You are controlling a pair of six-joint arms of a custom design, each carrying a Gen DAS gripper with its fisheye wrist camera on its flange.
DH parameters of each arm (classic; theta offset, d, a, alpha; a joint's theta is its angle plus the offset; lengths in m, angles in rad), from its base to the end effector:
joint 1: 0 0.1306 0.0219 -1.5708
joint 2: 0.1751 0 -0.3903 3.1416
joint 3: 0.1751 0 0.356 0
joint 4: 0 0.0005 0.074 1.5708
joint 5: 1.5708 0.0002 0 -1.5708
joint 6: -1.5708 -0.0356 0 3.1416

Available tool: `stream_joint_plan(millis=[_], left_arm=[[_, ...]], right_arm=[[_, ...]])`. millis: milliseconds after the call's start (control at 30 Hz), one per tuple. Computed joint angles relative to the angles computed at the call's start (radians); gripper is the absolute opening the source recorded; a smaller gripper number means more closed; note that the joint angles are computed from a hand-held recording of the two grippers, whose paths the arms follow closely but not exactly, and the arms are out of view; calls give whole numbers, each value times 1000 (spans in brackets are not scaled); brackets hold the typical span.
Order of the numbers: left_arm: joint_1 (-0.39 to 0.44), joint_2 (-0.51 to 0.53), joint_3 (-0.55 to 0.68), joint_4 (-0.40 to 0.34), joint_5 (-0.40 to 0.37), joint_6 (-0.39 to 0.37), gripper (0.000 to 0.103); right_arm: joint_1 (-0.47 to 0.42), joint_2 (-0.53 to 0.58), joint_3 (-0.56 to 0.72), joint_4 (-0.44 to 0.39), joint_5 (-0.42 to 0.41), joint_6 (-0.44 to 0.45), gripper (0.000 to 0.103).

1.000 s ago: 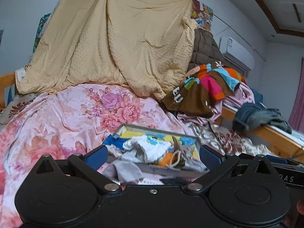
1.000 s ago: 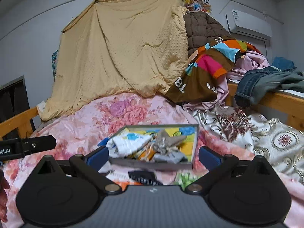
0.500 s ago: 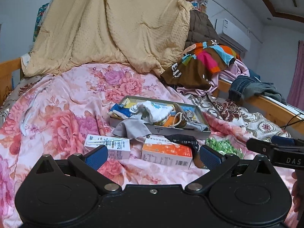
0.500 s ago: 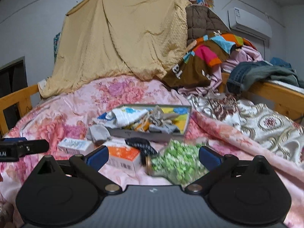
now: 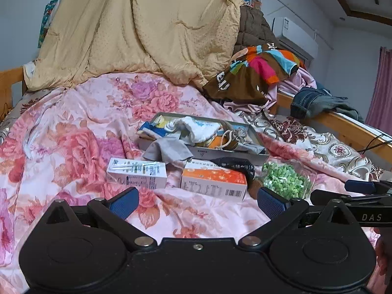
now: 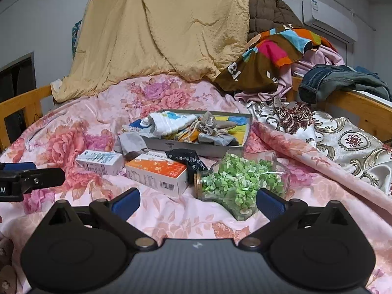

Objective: Organize soft objects
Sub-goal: 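Move both open tools back toward the remaining items beside the tray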

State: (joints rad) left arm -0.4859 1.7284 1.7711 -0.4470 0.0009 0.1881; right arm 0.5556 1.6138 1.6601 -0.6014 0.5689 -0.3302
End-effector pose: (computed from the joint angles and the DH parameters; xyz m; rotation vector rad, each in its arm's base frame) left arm 0.5354 -0.2834 0.4714 0.2975 1.9792 -0.4375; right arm 0.4779 0.2735 0.4732 0.0987 2.0289 -0.0515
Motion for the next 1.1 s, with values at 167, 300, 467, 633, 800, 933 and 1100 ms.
stream_joint_plan(millis=[167, 300, 467, 633, 800, 933, 1100], left_arm=[[0, 5, -4, -11, -2, -5, 102], [-1, 6, -9, -13, -11, -19, 102], [3, 17, 4, -30, -18, -19, 102], [11, 33, 23, -33, -13, -6, 102], [19, 55, 50, -29, -3, 3, 102], [25, 77, 79, -37, -3, 1, 102], [34, 107, 130, -57, -1, 22, 102]], right_arm=[[-5, 3, -2, 17, -18, -2, 103], [-8, 5, 0, 18, -28, 3, 103], [-9, 12, 7, 25, -33, 12, 103], [-9, 22, 14, 35, -32, 22, 103], [-13, 39, 29, 39, -28, 24, 103], [-16, 59, 52, 24, -23, 27, 103], [-18, 82, 70, 42, -24, 49, 103]])
